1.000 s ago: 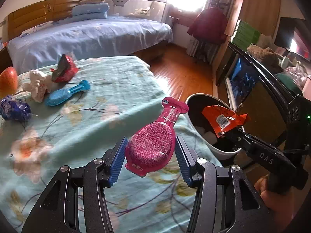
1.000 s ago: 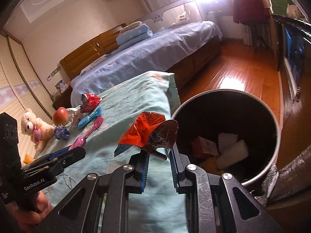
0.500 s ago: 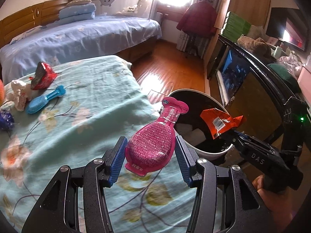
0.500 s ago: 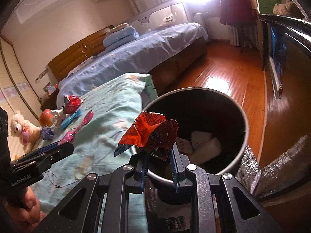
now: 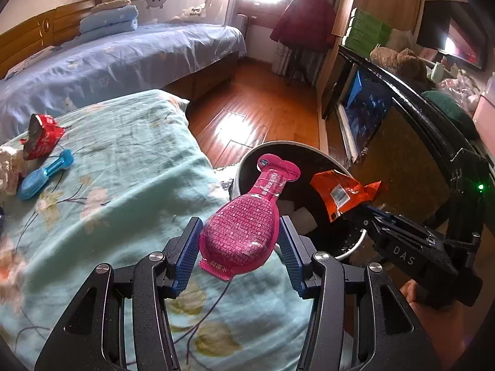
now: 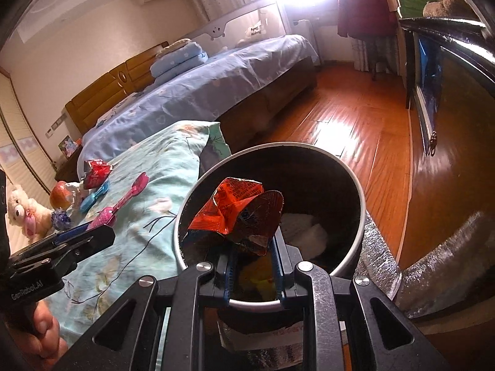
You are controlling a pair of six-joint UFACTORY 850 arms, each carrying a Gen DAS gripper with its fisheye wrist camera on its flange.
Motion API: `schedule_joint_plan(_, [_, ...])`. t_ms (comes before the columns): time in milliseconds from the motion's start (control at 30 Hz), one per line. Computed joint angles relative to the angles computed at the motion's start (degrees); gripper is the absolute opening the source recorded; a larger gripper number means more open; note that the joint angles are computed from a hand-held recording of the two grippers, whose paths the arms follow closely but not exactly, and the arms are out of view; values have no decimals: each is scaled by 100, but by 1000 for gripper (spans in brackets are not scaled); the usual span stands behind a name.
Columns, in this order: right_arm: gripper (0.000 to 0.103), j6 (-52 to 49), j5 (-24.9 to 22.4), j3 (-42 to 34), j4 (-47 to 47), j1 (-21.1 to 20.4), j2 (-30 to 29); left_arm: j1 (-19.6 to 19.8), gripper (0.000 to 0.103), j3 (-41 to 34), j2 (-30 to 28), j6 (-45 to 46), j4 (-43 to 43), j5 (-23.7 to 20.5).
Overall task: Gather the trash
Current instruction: 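Carry the pink packet with the left tool while the right tool carries the red-orange wrapper over the bin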
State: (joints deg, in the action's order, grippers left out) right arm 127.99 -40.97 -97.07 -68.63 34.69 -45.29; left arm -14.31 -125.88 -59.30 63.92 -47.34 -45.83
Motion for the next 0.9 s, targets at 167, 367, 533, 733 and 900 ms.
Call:
schedule_joint_plan(167, [21, -163, 24, -5, 81, -59, 10, -83, 50, -251, -139, -150, 113, -78])
schedule_joint_plan(367, [21, -400, 84, 2, 268, -139, 22, -152, 50, -521, -296, -299, 237, -219])
schedule_joint_plan(533, [21, -434, 171, 36, 278, -201, 49, -195, 50, -756, -430, -428, 330, -294])
schedule_joint_plan(733, [22, -510, 286, 55, 369, -266, 43, -211, 50, -906, -516, -443, 344, -379])
schedule_joint_plan(900, [24, -465, 354, 113, 346, -303, 83, -243, 50, -1050, -595, -531, 403, -450])
